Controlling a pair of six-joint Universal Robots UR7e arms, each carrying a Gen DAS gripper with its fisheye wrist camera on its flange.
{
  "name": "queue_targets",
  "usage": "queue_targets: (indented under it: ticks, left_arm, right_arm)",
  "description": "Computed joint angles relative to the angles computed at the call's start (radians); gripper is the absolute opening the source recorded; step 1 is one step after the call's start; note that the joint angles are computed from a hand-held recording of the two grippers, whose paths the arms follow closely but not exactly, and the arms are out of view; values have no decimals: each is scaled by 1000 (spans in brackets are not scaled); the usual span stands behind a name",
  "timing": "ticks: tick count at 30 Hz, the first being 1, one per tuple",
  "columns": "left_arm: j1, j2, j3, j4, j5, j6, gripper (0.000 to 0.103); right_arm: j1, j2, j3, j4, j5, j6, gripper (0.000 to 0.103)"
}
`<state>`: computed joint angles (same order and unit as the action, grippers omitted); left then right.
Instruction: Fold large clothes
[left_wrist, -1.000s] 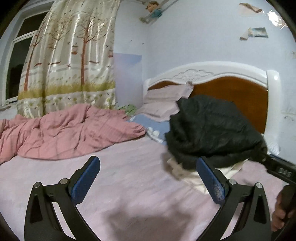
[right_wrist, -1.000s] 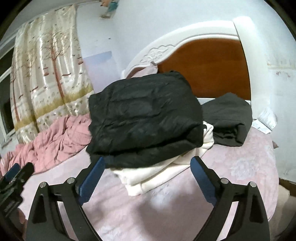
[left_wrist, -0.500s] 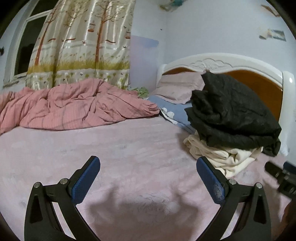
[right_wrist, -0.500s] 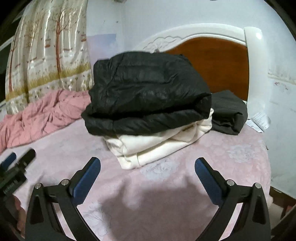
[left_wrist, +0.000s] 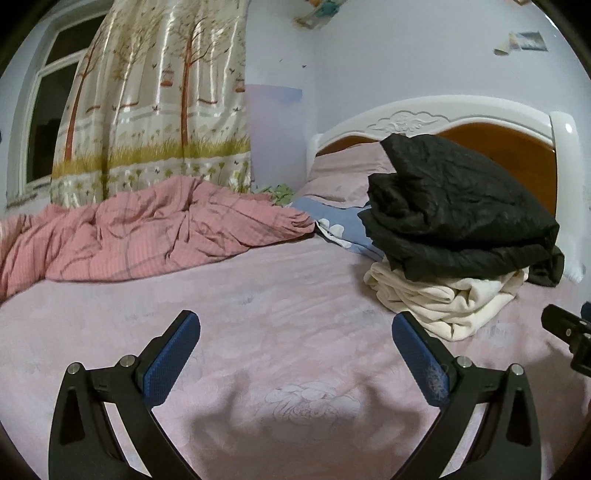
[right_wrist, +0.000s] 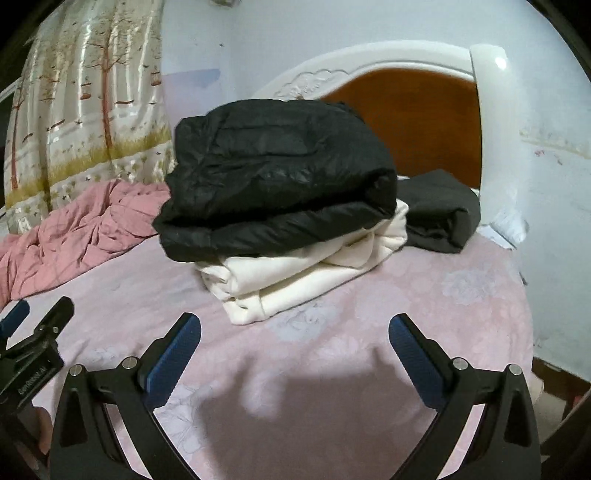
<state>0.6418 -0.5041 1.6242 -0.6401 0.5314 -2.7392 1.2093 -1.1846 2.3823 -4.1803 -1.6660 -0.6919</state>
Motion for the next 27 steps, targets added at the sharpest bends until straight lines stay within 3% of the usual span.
queue_targets:
  ticks: [6,17,27]
  left_arm:
    - [-9,-3,20,-54,0,50,103]
    - [-13,-2,18,-47,-1,54,103]
    - [-22,2,21,-70,-1,90,103]
  right_arm:
    - [20,11,-19,25,-41,-24,103]
    - [16,46,-4,-91,28,-90,103]
    - [16,47,-4,-103,34,-89,103]
